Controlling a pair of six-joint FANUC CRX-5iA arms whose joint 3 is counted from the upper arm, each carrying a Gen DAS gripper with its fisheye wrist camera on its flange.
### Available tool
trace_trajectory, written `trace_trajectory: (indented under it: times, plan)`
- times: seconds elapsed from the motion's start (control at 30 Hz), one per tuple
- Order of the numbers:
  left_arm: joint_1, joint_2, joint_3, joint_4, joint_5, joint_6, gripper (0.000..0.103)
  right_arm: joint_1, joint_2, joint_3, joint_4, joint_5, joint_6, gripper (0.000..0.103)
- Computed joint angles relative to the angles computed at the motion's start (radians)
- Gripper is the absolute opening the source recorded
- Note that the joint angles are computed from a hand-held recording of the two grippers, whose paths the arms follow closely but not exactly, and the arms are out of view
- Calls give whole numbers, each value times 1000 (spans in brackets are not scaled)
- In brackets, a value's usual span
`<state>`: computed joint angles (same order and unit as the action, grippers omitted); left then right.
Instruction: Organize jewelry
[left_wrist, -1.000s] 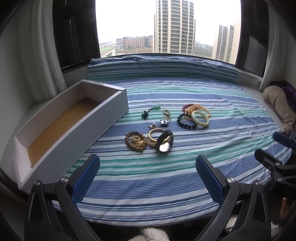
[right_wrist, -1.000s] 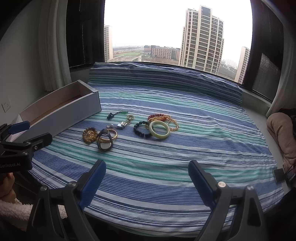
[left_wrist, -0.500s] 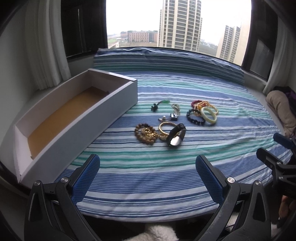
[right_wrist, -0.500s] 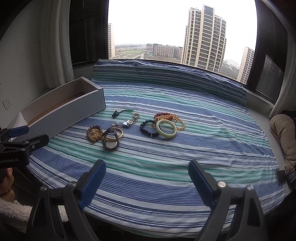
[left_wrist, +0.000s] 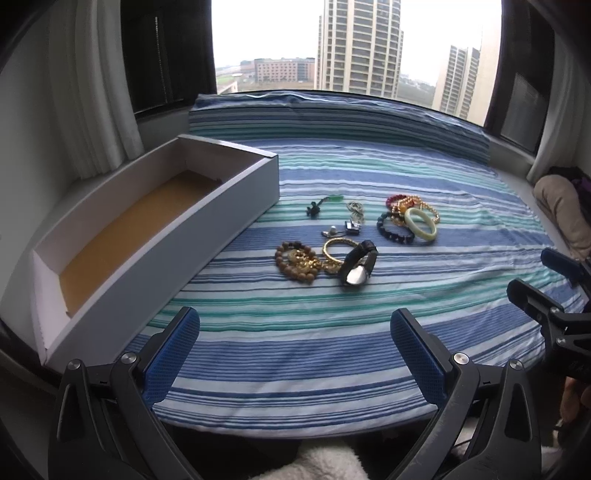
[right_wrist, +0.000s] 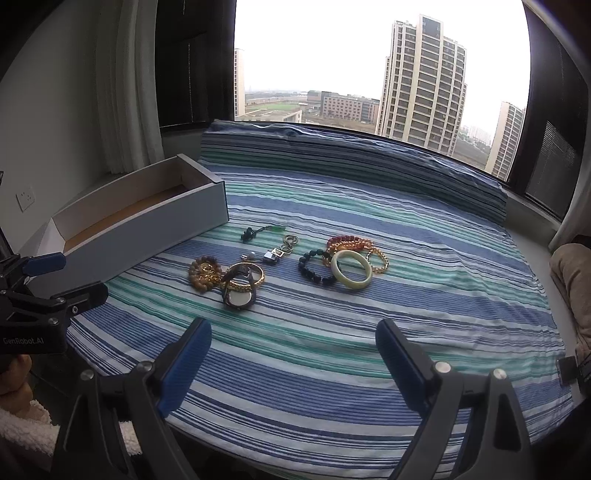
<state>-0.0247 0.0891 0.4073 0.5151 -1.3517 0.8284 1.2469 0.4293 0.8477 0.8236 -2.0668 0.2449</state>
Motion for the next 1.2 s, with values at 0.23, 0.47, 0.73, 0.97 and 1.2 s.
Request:
trace_trajectory:
  times: [0.23, 0.47, 0.73, 0.97, 1.2]
  plan:
    - [-2, 14, 25, -15, 17, 5, 103, -1, -23, -32, 3, -1, -16, 93]
    - [-7, 27, 38, -22, 12, 19, 103, -1, -44, -55, 1, -2, -22, 93]
    - [-25, 34, 32, -25, -5, -4, 103, -5, -101, -138, -56, 42, -91, 93]
    - [-62, 65, 20, 13, 6, -111, 103, -1, -131, -181, -94, 32, -135, 93]
    - [-118, 212, 117, 55, -125, -164, 103, 15, -160, -218, -117, 12, -204, 93]
